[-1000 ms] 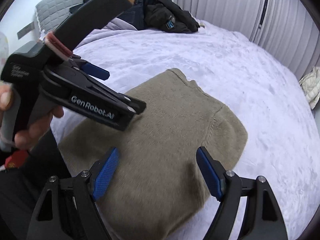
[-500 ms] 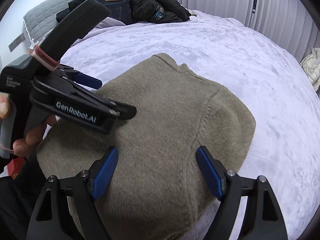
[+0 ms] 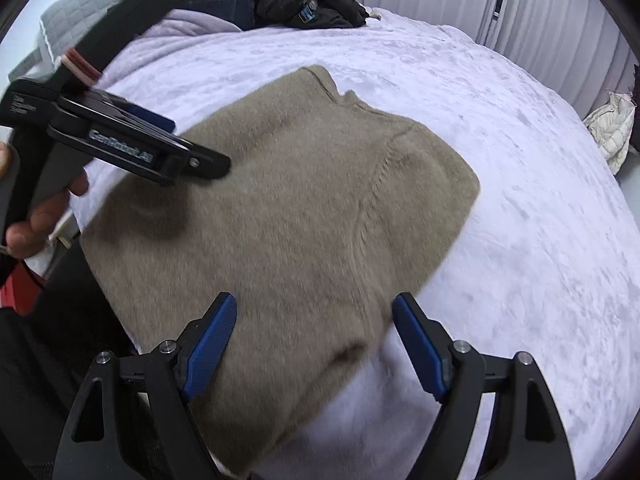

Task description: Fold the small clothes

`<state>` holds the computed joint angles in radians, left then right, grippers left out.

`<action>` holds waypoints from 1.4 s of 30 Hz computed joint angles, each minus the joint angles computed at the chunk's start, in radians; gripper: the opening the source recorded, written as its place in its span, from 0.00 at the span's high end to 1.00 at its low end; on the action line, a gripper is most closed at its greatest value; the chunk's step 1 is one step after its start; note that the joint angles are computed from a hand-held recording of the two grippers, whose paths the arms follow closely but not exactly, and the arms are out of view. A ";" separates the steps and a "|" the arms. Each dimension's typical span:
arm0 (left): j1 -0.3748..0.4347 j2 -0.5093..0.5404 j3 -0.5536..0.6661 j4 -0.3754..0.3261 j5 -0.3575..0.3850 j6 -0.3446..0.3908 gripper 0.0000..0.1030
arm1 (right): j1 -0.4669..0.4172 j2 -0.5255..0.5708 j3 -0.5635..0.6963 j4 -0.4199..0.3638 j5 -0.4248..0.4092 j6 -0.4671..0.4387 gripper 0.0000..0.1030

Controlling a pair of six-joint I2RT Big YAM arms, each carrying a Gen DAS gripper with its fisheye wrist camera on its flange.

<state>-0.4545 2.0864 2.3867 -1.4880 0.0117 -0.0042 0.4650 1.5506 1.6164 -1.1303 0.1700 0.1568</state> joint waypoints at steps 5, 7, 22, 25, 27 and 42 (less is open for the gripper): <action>-0.004 -0.066 -0.025 0.039 0.015 0.009 0.00 | 0.012 -0.040 0.018 -0.026 0.032 0.026 0.19; -0.019 -0.040 0.021 0.007 -0.020 0.023 0.00 | 0.020 -0.045 0.037 0.002 0.042 0.008 0.19; -0.060 -0.036 -0.028 -0.036 -0.073 0.001 0.00 | 0.040 0.087 0.106 -0.020 -0.022 0.010 0.18; -0.071 -0.090 -0.070 0.018 -0.088 0.017 0.00 | 0.058 0.044 0.090 -0.018 0.020 0.030 0.18; -0.078 -0.117 -0.091 0.042 -0.094 0.022 0.00 | 0.066 0.025 0.101 -0.034 0.046 0.043 0.18; -0.103 -0.172 -0.181 0.040 -0.025 -0.070 0.00 | 0.084 -0.008 0.133 -0.224 0.143 0.201 0.18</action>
<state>-0.5571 1.9147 2.2061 -1.4476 -0.0132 -0.0744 0.5487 1.5427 1.7494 -1.3546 0.3125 0.3583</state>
